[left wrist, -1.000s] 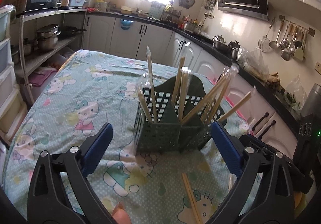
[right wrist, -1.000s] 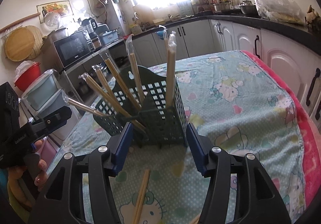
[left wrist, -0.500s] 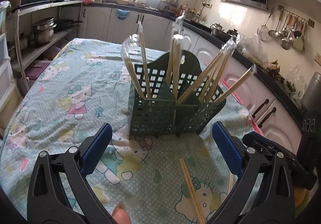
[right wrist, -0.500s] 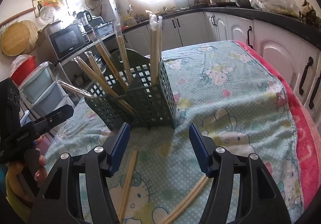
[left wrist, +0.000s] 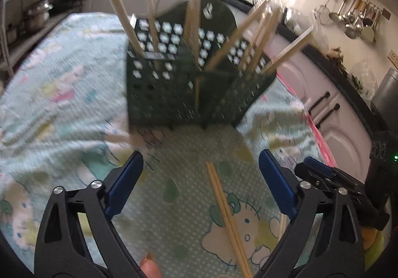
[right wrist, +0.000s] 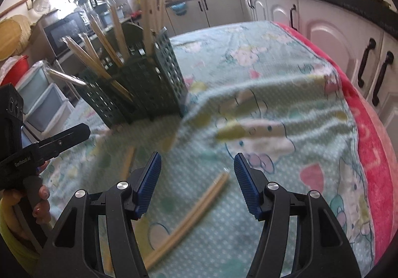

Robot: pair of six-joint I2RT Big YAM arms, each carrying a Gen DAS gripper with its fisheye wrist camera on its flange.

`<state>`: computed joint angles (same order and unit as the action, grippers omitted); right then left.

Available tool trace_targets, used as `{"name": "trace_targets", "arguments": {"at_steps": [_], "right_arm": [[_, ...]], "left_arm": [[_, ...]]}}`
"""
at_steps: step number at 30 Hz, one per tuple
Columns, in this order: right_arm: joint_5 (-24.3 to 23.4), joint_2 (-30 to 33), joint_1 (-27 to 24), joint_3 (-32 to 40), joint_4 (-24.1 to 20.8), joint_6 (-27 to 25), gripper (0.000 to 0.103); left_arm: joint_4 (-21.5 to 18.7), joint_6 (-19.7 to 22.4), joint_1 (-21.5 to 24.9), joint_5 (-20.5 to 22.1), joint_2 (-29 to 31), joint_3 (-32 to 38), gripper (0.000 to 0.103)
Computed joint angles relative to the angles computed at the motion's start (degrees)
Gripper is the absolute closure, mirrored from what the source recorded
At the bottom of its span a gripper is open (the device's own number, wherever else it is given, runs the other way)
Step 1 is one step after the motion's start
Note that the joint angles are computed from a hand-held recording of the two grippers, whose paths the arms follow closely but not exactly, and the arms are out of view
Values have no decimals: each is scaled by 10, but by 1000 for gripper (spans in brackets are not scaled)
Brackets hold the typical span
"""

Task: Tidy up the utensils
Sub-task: 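Pull both grippers back and move them toward the last loose chopsticks, then close the left gripper on a wooden chopstick while the right gripper grasps another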

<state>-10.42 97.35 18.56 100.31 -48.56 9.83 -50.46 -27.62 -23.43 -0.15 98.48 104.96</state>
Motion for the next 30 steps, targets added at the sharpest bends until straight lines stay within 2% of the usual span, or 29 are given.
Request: {"name": "trace_targets", "arguments": {"at_steps": [5,7,11,14,17,18,19,21,24,30], "right_arm": [[-7,8,-4,0,-26,-2,53],[-8,15,-5,4,-39,-2,56],[-3,30,-5,17,-57,8,59],[22,42,2,31,-65,9,62],[56,49,7,39,-66,8,77],[57,51,6,42,-65,10,81],[54,52,5,43,-65,13,86],[33,53,-1,46,-62,20,92],[8,53,-5,49,-55,31,93],[-32,38,-3,53,-21,25,95]], "left_arm": [[-20,-8,-2,58,25,12,32],[-25,-12,-3,68,33,17,38],[-45,-8,-6,68,54,36,42],[-58,-2,-10,57,69,54,44],[-69,8,-12,41,85,74,51],[-73,13,-14,25,91,82,57],[-78,18,-15,12,96,89,65],[-86,20,-15,-2,104,100,75],[-91,18,-10,3,106,105,86],[-90,11,0,34,97,102,98]]}}
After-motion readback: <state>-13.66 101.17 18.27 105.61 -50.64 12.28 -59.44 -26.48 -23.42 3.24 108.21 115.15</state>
